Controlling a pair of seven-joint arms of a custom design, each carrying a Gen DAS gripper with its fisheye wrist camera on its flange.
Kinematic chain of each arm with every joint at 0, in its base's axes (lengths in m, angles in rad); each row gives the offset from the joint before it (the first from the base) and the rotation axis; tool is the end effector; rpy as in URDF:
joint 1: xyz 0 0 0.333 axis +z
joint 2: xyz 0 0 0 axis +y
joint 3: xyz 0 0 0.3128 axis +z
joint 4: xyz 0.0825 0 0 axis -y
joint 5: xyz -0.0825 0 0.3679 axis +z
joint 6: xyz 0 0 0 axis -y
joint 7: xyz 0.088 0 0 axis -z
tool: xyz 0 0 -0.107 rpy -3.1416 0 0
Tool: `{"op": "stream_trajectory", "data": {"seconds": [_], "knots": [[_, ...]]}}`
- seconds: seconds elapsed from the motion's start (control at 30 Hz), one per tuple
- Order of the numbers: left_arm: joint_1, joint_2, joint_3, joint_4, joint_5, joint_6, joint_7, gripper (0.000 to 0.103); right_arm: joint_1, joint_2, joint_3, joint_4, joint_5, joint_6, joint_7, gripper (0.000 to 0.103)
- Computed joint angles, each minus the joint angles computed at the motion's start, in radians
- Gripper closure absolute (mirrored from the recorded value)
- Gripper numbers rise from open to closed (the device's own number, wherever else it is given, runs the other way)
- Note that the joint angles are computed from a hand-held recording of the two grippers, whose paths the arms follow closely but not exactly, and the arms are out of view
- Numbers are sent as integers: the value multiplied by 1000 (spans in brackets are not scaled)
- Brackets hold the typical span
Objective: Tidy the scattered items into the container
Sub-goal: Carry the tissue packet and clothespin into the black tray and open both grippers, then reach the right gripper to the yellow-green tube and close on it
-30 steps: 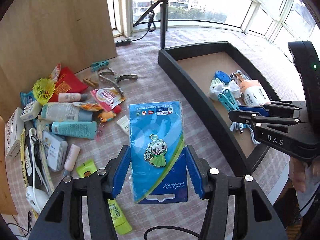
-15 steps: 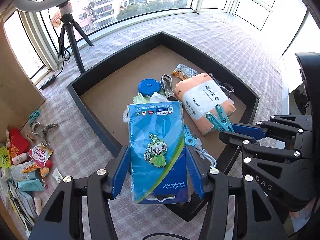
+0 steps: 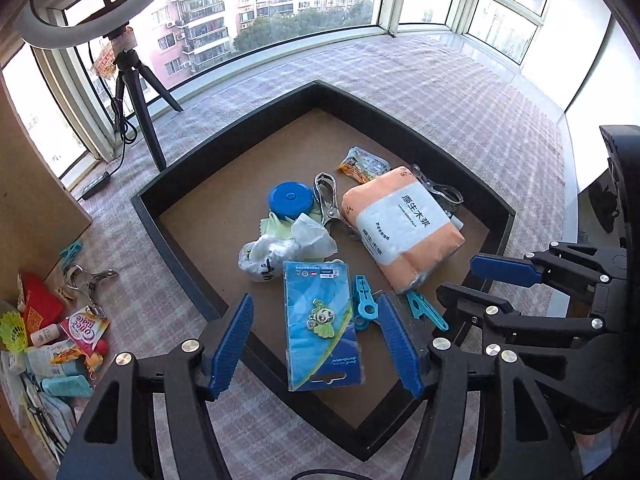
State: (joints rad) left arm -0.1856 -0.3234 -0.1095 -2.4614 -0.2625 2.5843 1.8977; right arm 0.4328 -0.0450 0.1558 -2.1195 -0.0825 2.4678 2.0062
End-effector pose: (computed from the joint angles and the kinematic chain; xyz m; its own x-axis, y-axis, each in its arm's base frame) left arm 0.4398 -0.1310 0.4679 -0.4280 -0.9028 0.0426 -0.8148 0.3650 -0.4504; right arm 0.4591 0.3078 0.4785 0.2234 -0.9707 -0.0885 -0.9092 -0.1747 -0.3779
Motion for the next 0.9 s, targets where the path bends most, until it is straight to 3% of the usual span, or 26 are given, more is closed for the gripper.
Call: {"op": "stream_trajectory", "data": {"seconds": [0.43, 0.67, 0.9], "knots": [[56, -57, 31, -43, 17, -8, -43, 41, 34, 63, 16, 83, 5, 3, -46, 67], [153, -139, 76, -146, 92, -7, -75, 41, 86, 149, 38, 181, 10, -16, -124, 67], [319, -188, 122, -227, 178, -19, -132, 41, 157, 267, 61, 322, 21, -62, -192, 67]]}}
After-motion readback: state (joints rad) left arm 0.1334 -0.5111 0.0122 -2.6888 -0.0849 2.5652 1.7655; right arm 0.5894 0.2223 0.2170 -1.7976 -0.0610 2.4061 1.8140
